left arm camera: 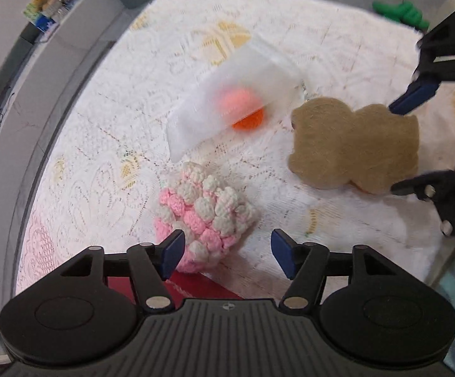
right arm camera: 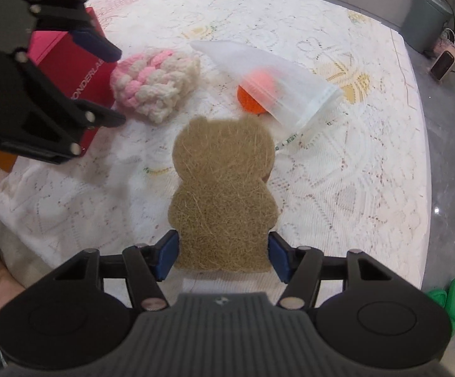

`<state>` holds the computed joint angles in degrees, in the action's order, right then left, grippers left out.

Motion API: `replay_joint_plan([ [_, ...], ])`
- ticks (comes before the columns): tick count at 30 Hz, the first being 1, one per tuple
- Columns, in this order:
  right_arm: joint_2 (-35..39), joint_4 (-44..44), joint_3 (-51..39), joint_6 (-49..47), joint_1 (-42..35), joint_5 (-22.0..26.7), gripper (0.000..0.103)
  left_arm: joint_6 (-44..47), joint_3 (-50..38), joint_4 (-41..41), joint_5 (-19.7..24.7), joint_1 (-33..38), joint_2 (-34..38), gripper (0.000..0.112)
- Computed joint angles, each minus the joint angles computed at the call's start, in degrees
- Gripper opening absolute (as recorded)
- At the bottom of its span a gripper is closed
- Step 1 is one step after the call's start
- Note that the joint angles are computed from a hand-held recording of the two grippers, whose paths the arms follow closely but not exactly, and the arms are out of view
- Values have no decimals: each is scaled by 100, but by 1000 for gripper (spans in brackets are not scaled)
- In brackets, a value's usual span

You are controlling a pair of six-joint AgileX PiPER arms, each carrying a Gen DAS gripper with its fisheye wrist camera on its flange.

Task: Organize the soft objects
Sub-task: 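Grasp the bear-shaped coir pad with the right gripper while the left grasps the pink-white crocheted piece, then carry coir pad and crocheted piece into the orange box and open both grippers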

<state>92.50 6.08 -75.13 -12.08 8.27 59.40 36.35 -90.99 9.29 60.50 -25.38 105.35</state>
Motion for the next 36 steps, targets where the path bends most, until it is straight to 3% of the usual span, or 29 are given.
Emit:
replay_joint_plan([
  [2, -29, -48, 86, 68, 24, -138, 74, 25, -151, 102, 114, -58, 178, 80],
  [6, -85, 299, 237, -132, -84, -402, 80, -73, -498, 400, 319, -167, 615, 80],
  [11, -21, 332, 338, -82, -74, -683, 79, -411, -832, 678, 449, -289, 981, 80],
  [15, 53, 245, 389, 71, -69, -787, 72, -688, -791, 1034, 325, -424, 1149, 79],
  [18, 3, 356, 513, 10, -102, -895, 71, -765, -793, 892, 307, -382, 1129, 63],
  [23, -79, 279, 595, 87, -69, -943, 70, -1034, -312, 1079, -89, -453, 788, 38],
  [28, -295, 250, 604, 103, 29, -810, 70, -1134, 12, 846, -318, -380, 328, 34],
  [36, -615, 419, 538, 318, 30, -411, 70, -792, 355, -47, 116, -369, -625, 33],
])
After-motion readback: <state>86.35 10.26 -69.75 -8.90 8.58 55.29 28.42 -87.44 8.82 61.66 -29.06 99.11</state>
